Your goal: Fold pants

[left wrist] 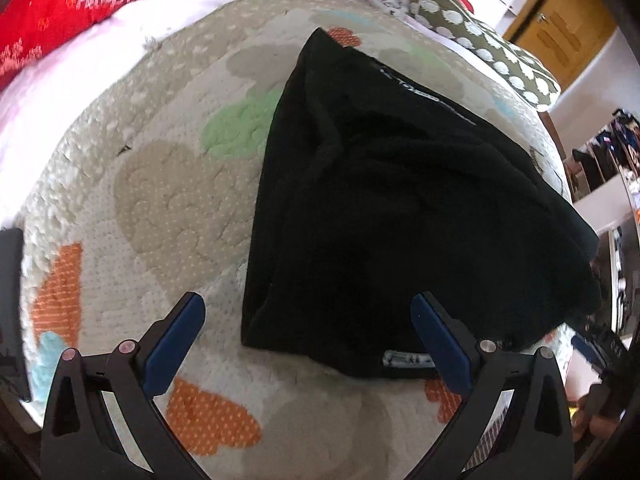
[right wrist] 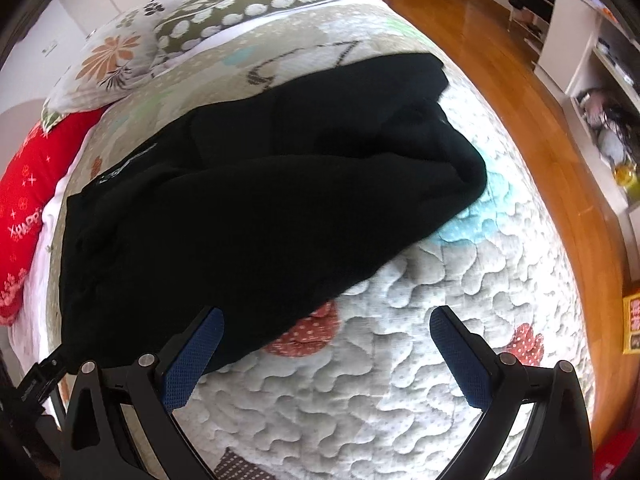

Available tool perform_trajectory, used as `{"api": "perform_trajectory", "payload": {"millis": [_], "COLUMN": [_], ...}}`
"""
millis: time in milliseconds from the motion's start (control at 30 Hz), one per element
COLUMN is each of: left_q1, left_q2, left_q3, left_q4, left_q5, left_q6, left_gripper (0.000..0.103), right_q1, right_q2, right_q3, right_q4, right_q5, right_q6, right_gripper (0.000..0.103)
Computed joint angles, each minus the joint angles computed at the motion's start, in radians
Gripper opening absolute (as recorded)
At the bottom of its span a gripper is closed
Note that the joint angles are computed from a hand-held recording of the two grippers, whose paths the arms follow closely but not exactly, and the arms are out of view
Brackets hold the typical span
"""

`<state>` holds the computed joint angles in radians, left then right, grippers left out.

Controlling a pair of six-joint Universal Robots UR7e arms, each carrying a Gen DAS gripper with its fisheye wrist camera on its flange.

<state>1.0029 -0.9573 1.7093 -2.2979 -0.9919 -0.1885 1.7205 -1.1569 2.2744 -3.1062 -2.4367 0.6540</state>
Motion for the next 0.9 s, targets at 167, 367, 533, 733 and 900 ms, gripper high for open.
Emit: {"api": "perform_trajectory", "payload": {"millis": [167,367,533,733,900], "left_q1": [0.03,0.033,0.053,0.047,0.055], "left_q2": [0.041,0.08,0.062,0.005,-0.059], "left_q3": [-0.024,-0.065,-0.107,-0.119,-0.14], "left_q4": [-0.043,-0.058,0.009,0.094,0.199], "left_q5": [-0.09,-0.107,-0.193,-0.234,-0.189], "left_q6": [-0.026,0.017,0.071,0.163,0.201], "left_gripper": [0.103,0.099,0.026,0.016,0.016], "right_q1": [-0.039,-0.042,-0.046,0.039,0.123], "right_q2": [0.016,0.074,0.076,0.036,0.019], "right_q3": [0.035,0.029,0.046,0.077,0.098], "right_q4": [-0.123,-0.311,-0.433,-0.377,-0.263], "right_q5": [0.031,0.015,0.106,0.15,0.215], "right_q6": [-0.013,-0.08,-0.091,0.0,0.113], "right_gripper": [0.103,0.095,0.014,0.004,0.002]}}
